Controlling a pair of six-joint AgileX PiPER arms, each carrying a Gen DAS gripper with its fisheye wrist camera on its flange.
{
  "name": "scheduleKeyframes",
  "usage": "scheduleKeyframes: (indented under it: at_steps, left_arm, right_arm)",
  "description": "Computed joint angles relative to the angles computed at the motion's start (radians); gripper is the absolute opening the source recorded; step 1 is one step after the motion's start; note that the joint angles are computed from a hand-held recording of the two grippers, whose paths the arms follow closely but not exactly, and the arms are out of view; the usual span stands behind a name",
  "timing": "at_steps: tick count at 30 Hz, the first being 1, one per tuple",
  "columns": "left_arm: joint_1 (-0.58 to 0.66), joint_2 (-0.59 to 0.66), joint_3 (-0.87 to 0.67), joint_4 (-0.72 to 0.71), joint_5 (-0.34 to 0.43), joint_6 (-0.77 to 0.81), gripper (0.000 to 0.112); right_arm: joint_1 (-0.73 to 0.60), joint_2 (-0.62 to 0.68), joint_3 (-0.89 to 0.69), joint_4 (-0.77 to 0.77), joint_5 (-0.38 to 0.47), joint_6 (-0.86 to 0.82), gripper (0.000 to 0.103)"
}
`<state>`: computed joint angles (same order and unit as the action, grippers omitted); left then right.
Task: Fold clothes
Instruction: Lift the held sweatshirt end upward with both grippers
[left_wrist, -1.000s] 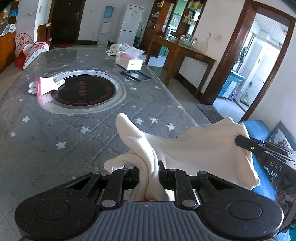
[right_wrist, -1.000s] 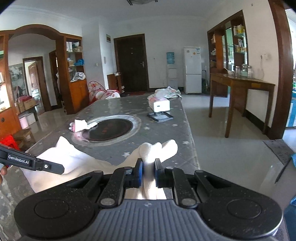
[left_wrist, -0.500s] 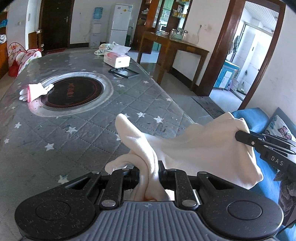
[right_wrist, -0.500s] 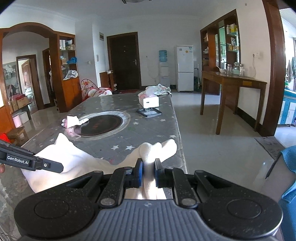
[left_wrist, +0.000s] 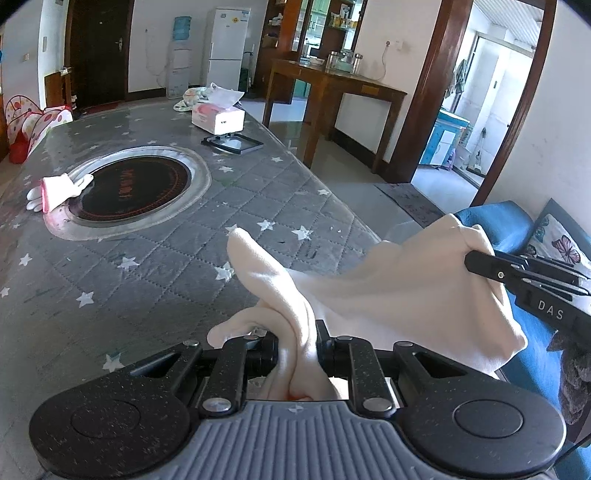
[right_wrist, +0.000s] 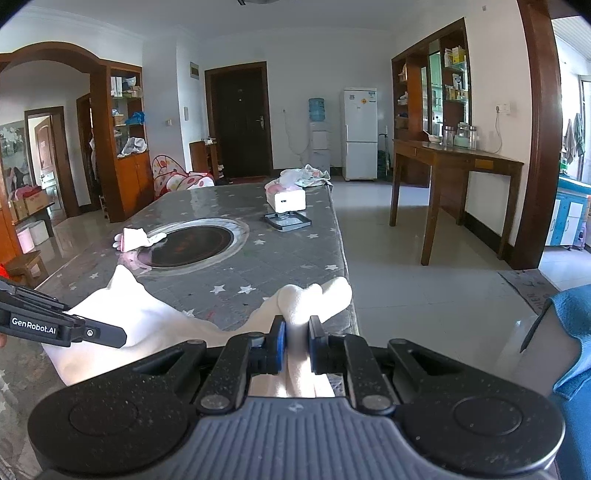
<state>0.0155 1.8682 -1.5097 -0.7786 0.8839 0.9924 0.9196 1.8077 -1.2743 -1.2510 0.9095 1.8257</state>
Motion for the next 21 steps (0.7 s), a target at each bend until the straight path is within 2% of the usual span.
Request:
scheduleKeyframes:
  at_steps: [9,14,18,21]
  left_arm:
    - [-0.001,0.062,-0.111,0.034,0.043,-0.089,0.019]
    - [-0.007,0.124,-0.237,0.065,0.076,-0.165,0.019]
    - [-0.02,0.177,-0.349,0.1,0.081,-0.241,0.019]
    - [-0.029,0.237,-0.45,0.133,0.127,-0.308,0.019]
  right_arm:
    - [-0.027,0.01,-0.009,-0.014,-0.024,-0.008,0.011]
    - [-0.074,0.03,-0.049,-0.017,-0.056,-0.044,0.011]
    - [-0.126,0.05,-0.096,-0.031,-0.086,-0.071,0.004]
    - [-0.162,0.075,-0.134,-0.008,-0.107,-0.106,0.004]
